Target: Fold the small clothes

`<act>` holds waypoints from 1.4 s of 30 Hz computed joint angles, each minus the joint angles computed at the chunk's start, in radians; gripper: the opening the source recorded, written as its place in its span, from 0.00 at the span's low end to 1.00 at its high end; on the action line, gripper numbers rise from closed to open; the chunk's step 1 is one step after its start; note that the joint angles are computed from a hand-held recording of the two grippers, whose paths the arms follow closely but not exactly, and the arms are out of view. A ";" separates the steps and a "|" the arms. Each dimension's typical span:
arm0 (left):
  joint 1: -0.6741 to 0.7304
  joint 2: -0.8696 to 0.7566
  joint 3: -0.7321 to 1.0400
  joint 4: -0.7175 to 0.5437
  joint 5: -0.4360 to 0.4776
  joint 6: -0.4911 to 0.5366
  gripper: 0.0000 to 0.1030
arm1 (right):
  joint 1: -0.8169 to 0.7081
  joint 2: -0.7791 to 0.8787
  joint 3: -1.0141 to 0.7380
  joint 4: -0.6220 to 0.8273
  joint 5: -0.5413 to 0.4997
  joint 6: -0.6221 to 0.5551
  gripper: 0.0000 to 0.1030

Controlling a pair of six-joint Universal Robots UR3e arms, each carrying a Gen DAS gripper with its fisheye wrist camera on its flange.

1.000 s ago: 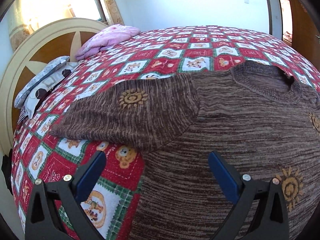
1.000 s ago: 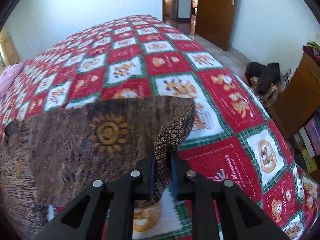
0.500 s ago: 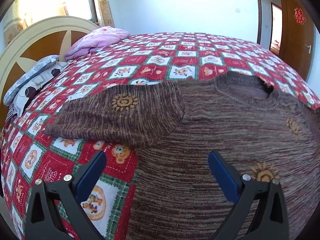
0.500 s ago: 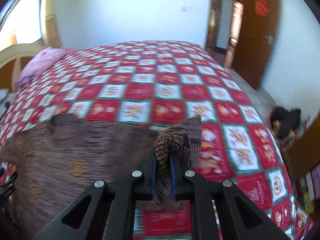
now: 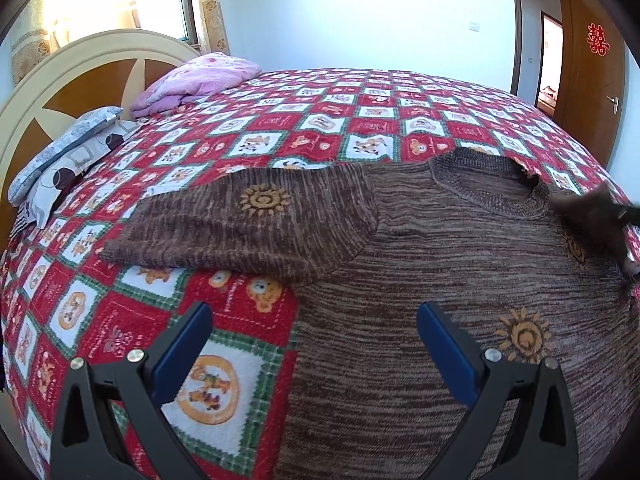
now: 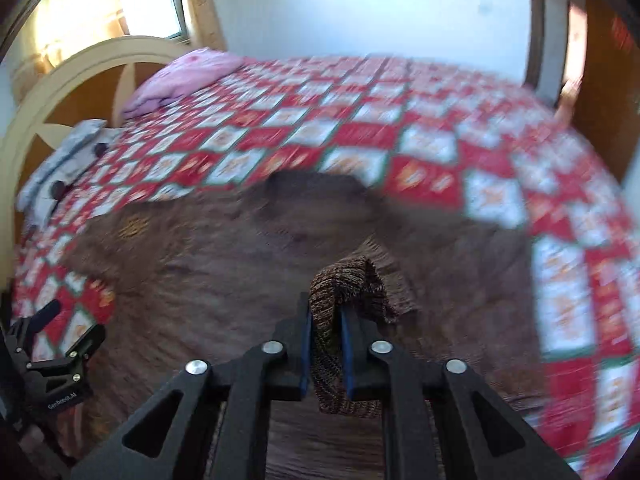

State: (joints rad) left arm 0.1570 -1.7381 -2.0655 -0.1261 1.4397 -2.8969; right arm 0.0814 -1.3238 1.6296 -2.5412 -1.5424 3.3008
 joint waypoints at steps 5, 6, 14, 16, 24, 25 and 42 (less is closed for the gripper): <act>0.012 0.058 -0.011 -0.057 -0.021 0.043 1.00 | -0.028 -0.133 0.239 -0.096 0.122 -0.020 0.49; 0.008 0.069 -0.013 -0.063 -0.024 0.049 1.00 | -0.037 -0.171 0.279 -0.105 0.122 -0.027 0.49; -0.232 0.022 0.084 -0.064 0.081 0.009 1.00 | -0.236 -0.660 0.758 -0.239 0.018 -0.080 0.55; -0.343 -0.055 0.175 -0.089 0.148 -0.014 1.00 | -0.315 -0.732 0.837 -0.279 0.052 -0.086 0.56; -0.616 -0.403 0.569 -0.189 0.373 -0.056 1.00 | -0.524 -0.908 0.956 -0.254 0.225 -0.118 0.56; -0.647 -0.474 0.650 -0.206 0.421 -0.046 1.00 | -0.513 -0.906 0.957 -0.271 0.216 -0.118 0.57; -0.453 -0.303 0.450 -0.184 0.417 -0.151 0.98 | -0.424 -0.895 0.981 -0.367 0.108 -0.099 0.58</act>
